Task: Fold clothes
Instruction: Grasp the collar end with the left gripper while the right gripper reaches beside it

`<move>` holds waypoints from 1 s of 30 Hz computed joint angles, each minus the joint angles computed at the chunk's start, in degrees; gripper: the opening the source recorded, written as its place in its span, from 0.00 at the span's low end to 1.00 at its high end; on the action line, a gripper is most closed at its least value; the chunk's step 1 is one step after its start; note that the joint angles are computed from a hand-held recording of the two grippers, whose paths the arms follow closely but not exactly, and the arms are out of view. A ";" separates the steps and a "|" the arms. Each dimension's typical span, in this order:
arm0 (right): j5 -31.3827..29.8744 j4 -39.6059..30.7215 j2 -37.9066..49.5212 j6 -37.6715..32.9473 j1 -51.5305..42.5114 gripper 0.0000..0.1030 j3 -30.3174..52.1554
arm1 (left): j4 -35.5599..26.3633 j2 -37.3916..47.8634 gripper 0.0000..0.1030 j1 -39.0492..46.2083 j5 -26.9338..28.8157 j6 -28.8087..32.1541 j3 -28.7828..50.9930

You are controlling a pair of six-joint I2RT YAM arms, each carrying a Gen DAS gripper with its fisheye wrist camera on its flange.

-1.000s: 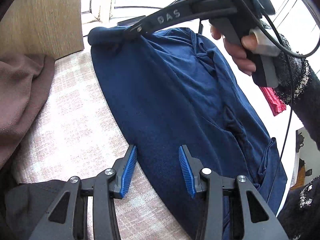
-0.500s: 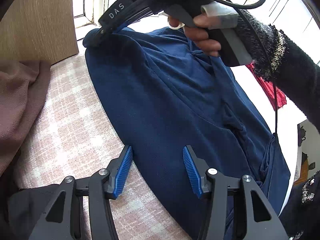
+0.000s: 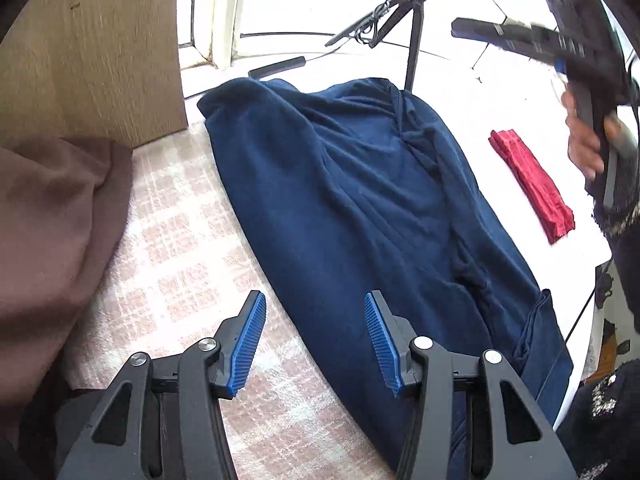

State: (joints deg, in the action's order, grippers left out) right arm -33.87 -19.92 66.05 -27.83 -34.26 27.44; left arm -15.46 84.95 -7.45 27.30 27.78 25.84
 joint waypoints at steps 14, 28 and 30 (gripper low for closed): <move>-4.90 -2.58 38.95 -22.51 -25.01 0.25 10.16 | 4.74 28.09 0.43 -29.73 -5.76 -20.15 33.44; -7.59 -9.26 46.64 -34.31 -26.53 0.25 13.69 | -4.85 41.16 0.42 -32.09 -6.28 -16.05 49.44; -8.59 -9.75 47.73 -34.46 -26.40 0.25 14.44 | -3.89 42.00 0.39 -33.18 -7.58 -15.44 50.24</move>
State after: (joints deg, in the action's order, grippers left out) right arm -42.46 -29.66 113.78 -62.29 -60.66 41.88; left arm -19.35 126.95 -40.63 19.72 12.35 76.08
